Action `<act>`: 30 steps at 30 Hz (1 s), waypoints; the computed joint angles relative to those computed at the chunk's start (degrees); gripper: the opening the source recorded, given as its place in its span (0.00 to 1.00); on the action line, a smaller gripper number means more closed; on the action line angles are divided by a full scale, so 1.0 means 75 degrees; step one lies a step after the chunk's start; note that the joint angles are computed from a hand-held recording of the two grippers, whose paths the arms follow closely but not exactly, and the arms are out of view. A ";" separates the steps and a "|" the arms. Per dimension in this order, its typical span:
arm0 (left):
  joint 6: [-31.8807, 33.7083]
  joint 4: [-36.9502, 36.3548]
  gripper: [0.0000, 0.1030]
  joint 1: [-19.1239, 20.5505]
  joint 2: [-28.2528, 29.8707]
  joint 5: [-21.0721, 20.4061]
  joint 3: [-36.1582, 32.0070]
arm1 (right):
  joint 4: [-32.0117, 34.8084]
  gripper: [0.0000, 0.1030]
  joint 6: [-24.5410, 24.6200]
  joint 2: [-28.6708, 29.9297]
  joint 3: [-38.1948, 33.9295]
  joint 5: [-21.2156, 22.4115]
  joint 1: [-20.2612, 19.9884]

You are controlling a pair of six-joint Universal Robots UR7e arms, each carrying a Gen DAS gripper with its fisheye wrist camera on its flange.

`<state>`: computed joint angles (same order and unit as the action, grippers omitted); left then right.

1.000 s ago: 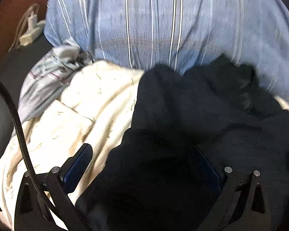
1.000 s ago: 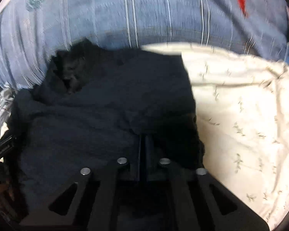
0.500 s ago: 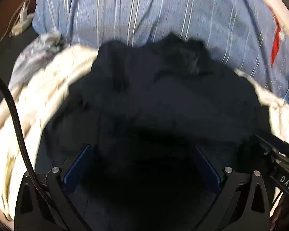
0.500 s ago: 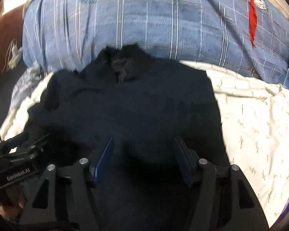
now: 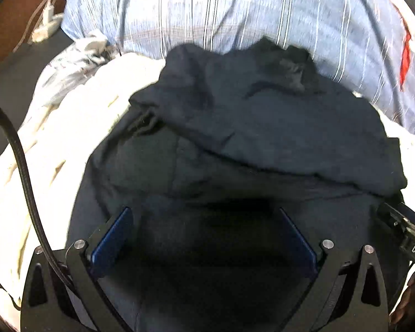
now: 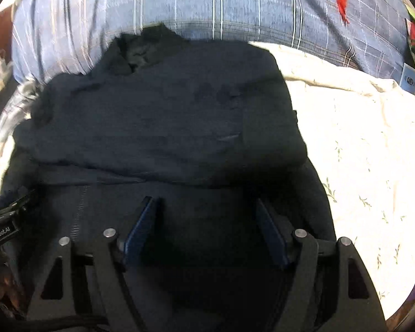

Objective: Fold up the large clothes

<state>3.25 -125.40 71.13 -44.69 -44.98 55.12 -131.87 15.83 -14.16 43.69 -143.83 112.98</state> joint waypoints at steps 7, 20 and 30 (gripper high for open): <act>-0.0072 -0.0177 0.99 -0.0085 -0.0267 -0.0124 0.0335 | -0.0561 0.72 -0.0429 -0.0098 0.0223 0.0103 0.0261; -0.0506 0.0091 0.99 0.0081 -0.0545 -0.0277 0.0737 | -0.0516 0.73 0.0206 -0.0450 0.0951 0.0421 0.0255; 0.0363 -0.1065 0.99 0.0200 -0.1971 -0.0500 0.2292 | -0.2036 0.74 -0.0004 -0.1362 0.2694 0.0331 0.0552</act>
<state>5.97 -133.39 72.63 -59.47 -48.73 72.31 -147.14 15.80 -24.38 63.89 -141.35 117.13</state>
